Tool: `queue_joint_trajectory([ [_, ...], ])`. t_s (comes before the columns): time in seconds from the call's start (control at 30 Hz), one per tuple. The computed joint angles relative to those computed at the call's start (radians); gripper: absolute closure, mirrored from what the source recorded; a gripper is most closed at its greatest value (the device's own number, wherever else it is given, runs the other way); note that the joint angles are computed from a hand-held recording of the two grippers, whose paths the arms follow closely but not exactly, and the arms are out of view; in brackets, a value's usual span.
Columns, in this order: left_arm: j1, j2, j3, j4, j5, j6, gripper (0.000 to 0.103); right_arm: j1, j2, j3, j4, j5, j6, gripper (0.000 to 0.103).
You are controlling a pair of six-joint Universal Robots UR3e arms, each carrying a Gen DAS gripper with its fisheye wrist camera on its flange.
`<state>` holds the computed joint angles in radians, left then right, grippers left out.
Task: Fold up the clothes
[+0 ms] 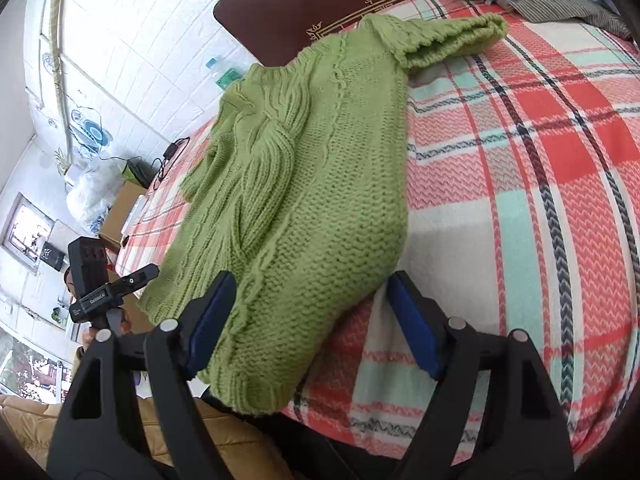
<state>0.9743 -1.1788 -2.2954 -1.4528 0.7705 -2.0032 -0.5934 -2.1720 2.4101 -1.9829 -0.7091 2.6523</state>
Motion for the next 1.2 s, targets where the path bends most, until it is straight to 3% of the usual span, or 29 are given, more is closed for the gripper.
queue_joint_trajectory([
  [0.07, -0.003, -0.01, 0.001, 0.007, -0.003, 0.005, 0.025, 0.019, 0.002, 0.011, -0.047, -0.014, 0.045, 0.023],
  [0.37, -0.051, -0.061, 0.029, 0.081, 0.01, -0.041, 0.023, 0.019, 0.001, 0.015, -0.064, -0.031, 0.034, 0.023],
  [0.53, -0.123, -0.097, 0.049, 0.165, 0.038, -0.102, 0.02, 0.125, 0.133, 0.002, -0.296, -0.094, 0.135, 0.023],
  [0.6, -0.157, -0.122, 0.067, 0.181, 0.043, -0.121, 0.02, 0.15, 0.169, -0.018, -0.326, -0.117, 0.138, 0.029],
  [0.63, -0.171, -0.131, 0.072, 0.186, 0.042, -0.131, 0.02, 0.157, 0.183, -0.029, -0.332, -0.126, 0.134, 0.048],
  [0.67, -0.186, -0.139, 0.076, 0.193, 0.042, -0.14, 0.02, 0.154, 0.196, -0.045, -0.314, -0.12, 0.127, 0.081],
  [0.77, -0.225, -0.151, 0.08, 0.226, 0.049, -0.174, 0.022, 0.138, 0.216, -0.089, -0.258, -0.099, 0.1, 0.085],
  [0.8, -0.233, -0.151, 0.085, 0.224, 0.052, -0.184, 0.032, 0.121, 0.202, -0.099, -0.226, -0.077, 0.082, 0.085],
  [0.83, -0.242, -0.152, 0.09, 0.222, 0.056, -0.193, 0.056, 0.103, 0.187, -0.111, -0.19, -0.056, 0.063, 0.086],
  [0.9, -0.251, -0.149, 0.102, 0.2, 0.057, -0.211, 0.083, 0.052, 0.135, -0.152, -0.077, -0.016, 0.012, 0.086],
  [1.0, -0.208, -0.11, 0.143, 0.017, 0.003, -0.135, 0.083, -0.035, 0.046, -0.226, 0.111, 0.049, -0.088, 0.086],
  [1.07, -0.164, -0.101, 0.202, -0.188, -0.048, -0.025, 0.083, -0.073, 0.018, -0.281, 0.222, 0.069, -0.165, 0.086],
  [1.13, -0.153, -0.101, 0.235, -0.263, -0.051, 0.027, 0.082, -0.069, 0.043, -0.337, 0.303, 0.037, -0.236, 0.084],
  [1.17, -0.159, -0.091, 0.222, -0.219, -0.032, 0.004, 0.078, -0.06, 0.055, -0.339, 0.292, -0.011, -0.238, 0.079],
  [1.2, -0.166, -0.083, 0.209, -0.174, -0.012, -0.019, 0.064, -0.051, 0.069, -0.34, 0.28, -0.059, -0.237, 0.072],
])
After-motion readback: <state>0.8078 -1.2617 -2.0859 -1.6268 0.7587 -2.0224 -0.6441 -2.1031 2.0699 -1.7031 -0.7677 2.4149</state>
